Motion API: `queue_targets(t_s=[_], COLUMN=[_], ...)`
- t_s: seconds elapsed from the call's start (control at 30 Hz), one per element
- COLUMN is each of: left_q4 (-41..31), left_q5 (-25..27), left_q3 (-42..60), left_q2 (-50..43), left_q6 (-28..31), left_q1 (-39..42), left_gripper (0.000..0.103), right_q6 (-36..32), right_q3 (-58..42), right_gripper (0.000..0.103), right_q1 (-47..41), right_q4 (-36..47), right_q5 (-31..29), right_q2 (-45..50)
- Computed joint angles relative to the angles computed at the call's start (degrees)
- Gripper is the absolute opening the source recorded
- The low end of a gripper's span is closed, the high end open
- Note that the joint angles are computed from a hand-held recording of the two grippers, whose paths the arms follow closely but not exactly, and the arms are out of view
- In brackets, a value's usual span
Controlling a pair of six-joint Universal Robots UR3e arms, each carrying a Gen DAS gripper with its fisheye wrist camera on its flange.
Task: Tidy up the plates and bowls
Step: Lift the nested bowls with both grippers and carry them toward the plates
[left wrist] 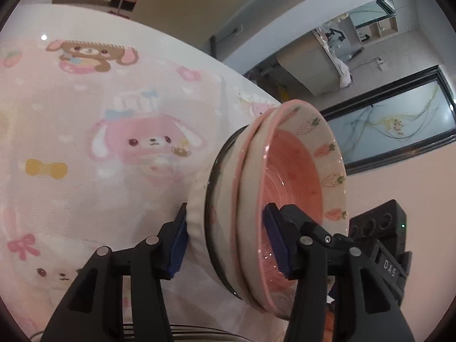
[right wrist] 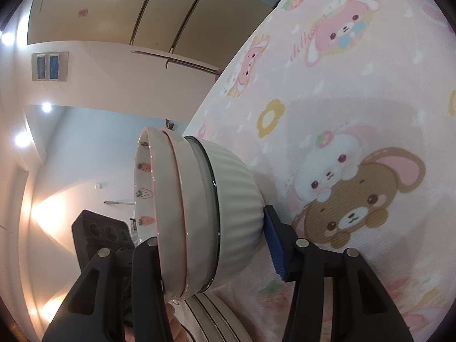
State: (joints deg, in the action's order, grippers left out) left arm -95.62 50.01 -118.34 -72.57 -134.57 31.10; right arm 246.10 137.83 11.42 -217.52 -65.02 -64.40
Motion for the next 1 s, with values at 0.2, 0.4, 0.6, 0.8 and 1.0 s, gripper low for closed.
queue_targets(t_s=[0.2, 0.4, 0.6, 0.8, 1.0], left_q4=[-5.0, -5.0, -6.0, -13.0, -23.2], left_q5=[-0.4, 0.1, -0.6, -2.1, -4.2], left_q3=[1.3, 0.4, 2.0, 5.3, 9.9], left_q2=[-0.9, 2.8, 3.9, 8.3, 11.9], left_q6=[2.2, 1.5, 0.4, 4.3, 10.2], left_q1=[3.3, 3.2, 2.7, 5.3, 9.2], left_gripper=[0.043, 0.042, 0.041, 0.041, 0.041], right_q6=[1.4, 0.4, -0.2, -0.9, -1.8], right_q3=[-0.9, -2.1, -2.7, -2.9, -3.5], right_gripper=[0.044, 0.042, 0.042, 0.042, 0.042], right_q1=[0.0, 0.9, 1.5, 2.6, 5.2], right_q4=[1.4, 7.0, 9.6, 13.1, 18.7], right_q5=[-0.1, -1.4, -1.7, -3.0, -6.1], right_q2=[-0.4, -2.5, -5.2, -11.7, -19.0])
